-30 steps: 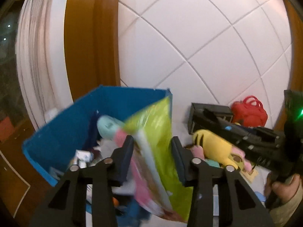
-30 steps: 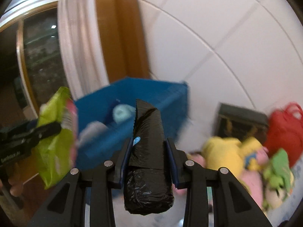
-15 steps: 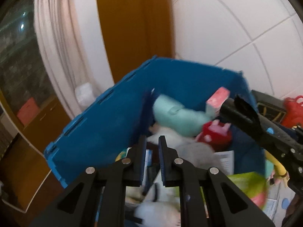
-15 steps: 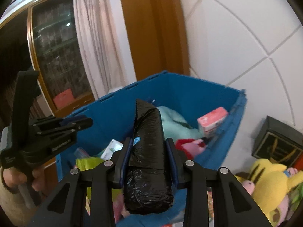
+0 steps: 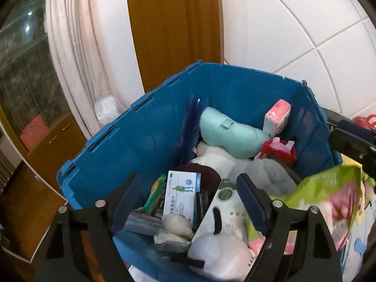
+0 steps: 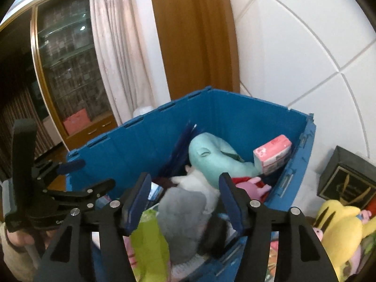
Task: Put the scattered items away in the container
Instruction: 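Release the wipes pack into the crate with the left tool, then lower the black bag into the crate and open the right tool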
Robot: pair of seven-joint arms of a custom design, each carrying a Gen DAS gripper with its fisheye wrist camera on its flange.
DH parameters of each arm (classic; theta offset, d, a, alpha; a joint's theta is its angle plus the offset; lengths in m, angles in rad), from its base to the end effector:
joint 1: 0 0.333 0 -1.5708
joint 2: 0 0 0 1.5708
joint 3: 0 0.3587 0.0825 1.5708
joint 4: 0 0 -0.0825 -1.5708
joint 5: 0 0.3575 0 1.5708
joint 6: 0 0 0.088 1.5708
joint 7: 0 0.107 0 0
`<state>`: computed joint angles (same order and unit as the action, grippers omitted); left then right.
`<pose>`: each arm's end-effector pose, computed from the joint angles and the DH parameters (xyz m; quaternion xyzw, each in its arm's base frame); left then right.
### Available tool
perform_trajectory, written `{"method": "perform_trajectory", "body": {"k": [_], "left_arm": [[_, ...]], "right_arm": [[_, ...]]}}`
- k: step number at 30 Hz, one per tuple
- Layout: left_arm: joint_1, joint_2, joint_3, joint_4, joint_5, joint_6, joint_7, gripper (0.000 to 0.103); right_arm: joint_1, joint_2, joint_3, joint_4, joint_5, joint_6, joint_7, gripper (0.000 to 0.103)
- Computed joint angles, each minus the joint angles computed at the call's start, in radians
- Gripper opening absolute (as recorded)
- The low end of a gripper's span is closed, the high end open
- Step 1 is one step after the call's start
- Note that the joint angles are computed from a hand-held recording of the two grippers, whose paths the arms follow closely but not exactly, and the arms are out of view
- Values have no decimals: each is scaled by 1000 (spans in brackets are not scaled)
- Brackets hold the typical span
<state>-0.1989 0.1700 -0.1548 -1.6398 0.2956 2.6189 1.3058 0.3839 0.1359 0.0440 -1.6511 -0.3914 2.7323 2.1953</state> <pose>0.6073 -0.2208 0.6583 -0.5540 0.7271 -0.2989 0.2739 0.5725 0.2745 0.6871 -0.6486 0.5981 -0.2572 0.3942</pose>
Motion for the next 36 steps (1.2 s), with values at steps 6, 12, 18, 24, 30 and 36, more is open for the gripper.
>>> {"method": "perform_trajectory", "body": {"k": [6,12,18,24,30,36], "left_arm": [[11,-65,-5,-95,0,49,0,83],[18,-116,-24,-167,-46,74,41,83],[9,-179,-45,-239,-83,112,57,83],[-18,-231,-75,-294,-92,148,59,84],[-60,-244,-113,-301,-92,157,40,84],[-113,-230,-153,-277,-46,152,-15,84]], "right_arm": [[0,-80,32,-82,20,-38,-72,63],[-8,-134,54,-166,4,-59,-51,63],[-52,-211,74,-257,-115,-5,137,100],[-113,-307,114,-345,-215,-17,269,103],[-180,-449,133,-488,-198,-36,311,103],[-247,-603,135,-631,-131,-50,278,103]]}}
